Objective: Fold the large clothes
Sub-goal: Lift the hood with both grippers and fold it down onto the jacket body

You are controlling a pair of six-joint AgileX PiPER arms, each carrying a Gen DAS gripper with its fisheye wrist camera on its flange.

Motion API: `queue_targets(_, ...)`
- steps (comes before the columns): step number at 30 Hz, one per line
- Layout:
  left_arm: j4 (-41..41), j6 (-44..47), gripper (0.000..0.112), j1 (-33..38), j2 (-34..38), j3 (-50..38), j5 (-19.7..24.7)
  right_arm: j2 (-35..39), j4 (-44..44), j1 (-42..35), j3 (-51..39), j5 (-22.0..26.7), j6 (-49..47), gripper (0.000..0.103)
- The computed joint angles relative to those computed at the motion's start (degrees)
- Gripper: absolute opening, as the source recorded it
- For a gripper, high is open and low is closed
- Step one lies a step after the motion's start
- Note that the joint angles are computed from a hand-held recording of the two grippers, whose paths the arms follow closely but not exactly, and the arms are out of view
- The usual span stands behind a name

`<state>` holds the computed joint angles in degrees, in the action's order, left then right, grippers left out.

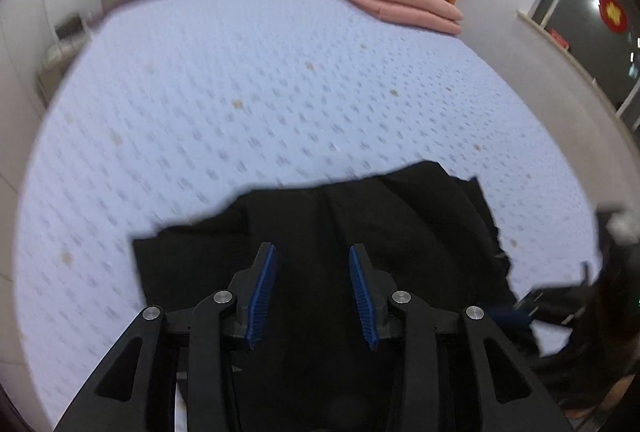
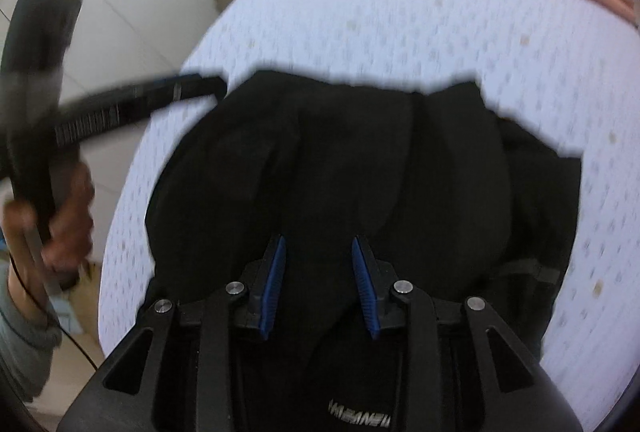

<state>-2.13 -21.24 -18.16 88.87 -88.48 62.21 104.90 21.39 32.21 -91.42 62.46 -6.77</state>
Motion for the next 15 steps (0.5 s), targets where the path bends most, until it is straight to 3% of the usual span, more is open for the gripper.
queue_targets(3,-6.6,-0.2,0.043,2.3,-0.7,6.3,-3.5,0.1,-1.2,1.1,6.9,-2.8,0.5,0.038)
queue_targets(9,-3.6,-6.3,0.045,-2.5,-3.6,13.1,-8.5,2.8,1.5,0.3,12.9,-7.4,-0.1,0.039)
queue_targets(15,0.6,-8.2,0.050,-6.8,-2.8,9.8,-6.9,-0.8,1.4,-1.6,10.4,-2.4,-0.3,0.040)
